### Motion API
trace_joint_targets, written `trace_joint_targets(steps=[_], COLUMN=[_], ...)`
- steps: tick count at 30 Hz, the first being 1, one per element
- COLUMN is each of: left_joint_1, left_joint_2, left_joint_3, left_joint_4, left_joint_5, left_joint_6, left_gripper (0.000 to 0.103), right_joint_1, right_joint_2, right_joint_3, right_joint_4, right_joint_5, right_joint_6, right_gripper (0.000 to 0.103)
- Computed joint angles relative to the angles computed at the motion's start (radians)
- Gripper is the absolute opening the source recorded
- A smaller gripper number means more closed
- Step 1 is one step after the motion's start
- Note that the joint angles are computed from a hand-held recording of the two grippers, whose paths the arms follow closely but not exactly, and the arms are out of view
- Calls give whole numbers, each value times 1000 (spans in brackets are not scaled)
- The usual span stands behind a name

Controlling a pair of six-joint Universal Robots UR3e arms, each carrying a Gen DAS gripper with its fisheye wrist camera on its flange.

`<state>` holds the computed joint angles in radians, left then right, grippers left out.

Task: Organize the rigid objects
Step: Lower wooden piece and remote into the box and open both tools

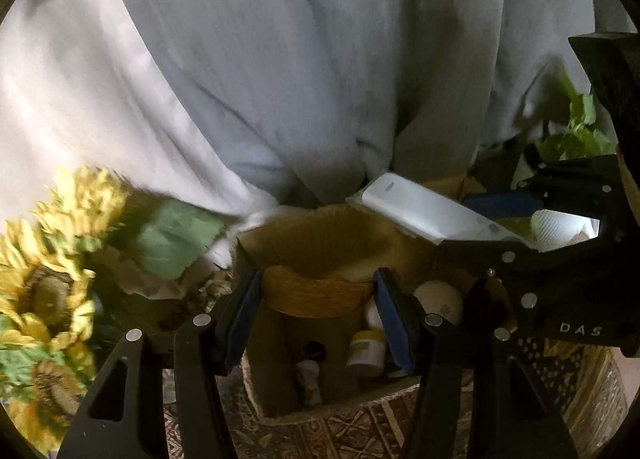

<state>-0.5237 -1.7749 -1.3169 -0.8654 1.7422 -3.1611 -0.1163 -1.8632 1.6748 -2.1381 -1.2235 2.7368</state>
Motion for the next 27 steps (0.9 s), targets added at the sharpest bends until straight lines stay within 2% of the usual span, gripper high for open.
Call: trace_joint_targets(steps=[9, 14, 17, 23, 25, 27], left_joint_1=[44, 47, 44, 30, 16, -1], left_joint_2=[-69, -99, -120, -92, -67, -30], left_joint_3=[34, 52, 72, 38, 15, -18], left_joint_4=[-59, -75, -92, -70, -52, -29], left_joint_5=[-81, -84, -78, -50, -20, 18], left_joint_6=[13, 20, 17, -15, -37, -62], left_gripper=[57, 57, 70, 74, 75, 80], right_joint_1=[13, 19, 21, 41, 36, 42], right_joint_2=[114, 157, 185, 172, 145, 102], right_joint_3=[0, -7, -19, 4, 17, 49], right_joint_4=[-3, 15, 42, 17, 14, -19], right_joint_5=[9, 5, 2, -46, -49, -71], right_joint_6=[-46, -72, -74, -51, -41, -15], right_gripper=[40, 40, 40, 45, 47, 50])
